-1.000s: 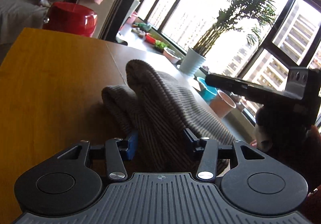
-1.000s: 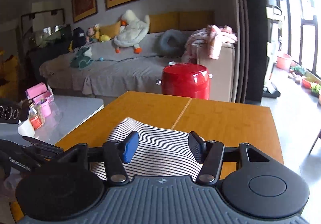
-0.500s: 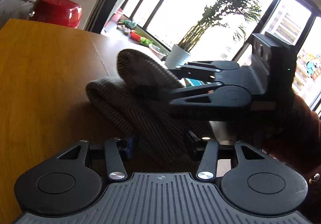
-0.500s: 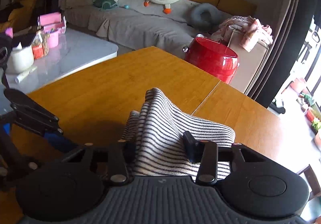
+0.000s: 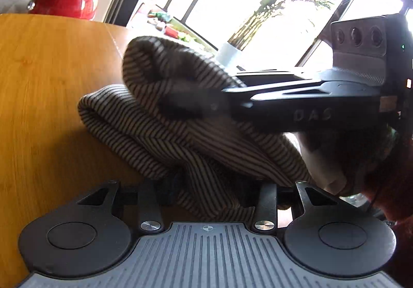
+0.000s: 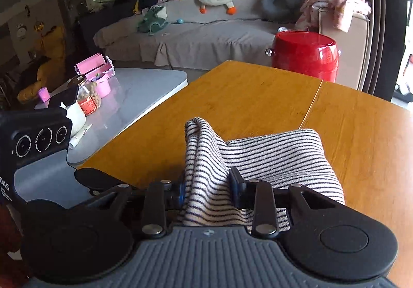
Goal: Fold clothes
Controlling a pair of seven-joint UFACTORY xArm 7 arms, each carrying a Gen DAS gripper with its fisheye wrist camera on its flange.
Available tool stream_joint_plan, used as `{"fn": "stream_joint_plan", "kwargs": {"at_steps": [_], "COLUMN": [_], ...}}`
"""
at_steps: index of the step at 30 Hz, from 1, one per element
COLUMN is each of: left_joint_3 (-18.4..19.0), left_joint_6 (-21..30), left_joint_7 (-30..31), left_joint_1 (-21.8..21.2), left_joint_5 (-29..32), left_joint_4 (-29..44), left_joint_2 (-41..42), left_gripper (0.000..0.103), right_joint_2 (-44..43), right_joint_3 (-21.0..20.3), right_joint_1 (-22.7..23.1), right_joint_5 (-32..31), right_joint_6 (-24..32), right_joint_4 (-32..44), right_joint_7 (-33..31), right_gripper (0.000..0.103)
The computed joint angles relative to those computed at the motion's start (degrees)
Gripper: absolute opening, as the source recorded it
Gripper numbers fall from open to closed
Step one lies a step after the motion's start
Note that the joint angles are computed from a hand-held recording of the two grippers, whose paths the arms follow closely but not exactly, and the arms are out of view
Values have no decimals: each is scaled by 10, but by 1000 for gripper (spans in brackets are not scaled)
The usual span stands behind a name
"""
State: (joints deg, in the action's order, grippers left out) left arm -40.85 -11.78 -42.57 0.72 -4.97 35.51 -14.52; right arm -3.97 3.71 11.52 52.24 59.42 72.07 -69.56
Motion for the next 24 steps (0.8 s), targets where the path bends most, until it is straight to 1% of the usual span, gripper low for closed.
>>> {"fn": "stream_joint_plan", "kwargs": {"at_steps": [1,2,3,4,6,9,11,12,13,14,16,18,19,20,21,22,23,24], "left_joint_3": [12,24,28,31,13,36,60,66,70,74,57,29,15,2,-12,-25,-52,-78], "left_joint_6": [3,5,10,14,40,48,32,20,8,-5,-13,-12,-14,-15,-18,-18,-9,17], "left_joint_7": [-2,-4,-8,-14,-35,-69,-87,-92,-95,-97,-97,-90,-88,-87,-84,-80,-75,-75], "left_joint_1": [-11,-22,-26,-28,-4,-19,-31,-31,-30,-28,-2,42,58,72,88,103,127,153], "left_joint_5": [0,0,-1,0,2,3,8,13,16,16,10,9,9,9,12,14,16,18], "left_joint_4": [-3,-5,-11,-17,-29,-55,-66,-66,-64,-62,-50,-29,-20,-11,3,19,38,51], "left_joint_2": [-4,-8,-19,-31,-68,-107,-120,-119,-117,-115,-116,-121,-123,-125,-117,-103,-90,-88], "left_gripper": [44,44,45,52,63,63,62,62,62,62,61,60,60,60,60,60,61,61], "right_joint_2": [1,2,2,2,0,-22,-41,-49,-54,-56,-62,-67,-75,-88,-103,-108,-112,-116], "right_joint_3": [0,1,-1,-6,-17,-33,-42,-46,-51,-55,-59,-57,-51,-47,-46,-48,-49,-50], "right_joint_1": [1,1,0,-3,-13,-30,-37,-40,-42,-44,-48,-48,-45,-40,-33,-28,-23,-18], "right_joint_5": [4,8,16,27,63,113,123,123,118,110,90,65,53,54,64,67,70,74], "right_joint_6": [-1,-2,4,20,51,70,71,73,80,91,110,124,116,95,74,68,62,56], "right_joint_4": [-1,-2,-1,4,12,3,-11,-17,-20,-23,-34,-55,-77,-102,-126,-133,-139,-145], "right_joint_7": [-2,-3,-4,-8,-21,-58,-88,-100,-104,-103,-103,-95,-99,-120,-152,-160,-168,-176], "right_gripper": [39,40,46,56,67,68,67,63,56,53,51,51,51,52,56,61,61,62]}}
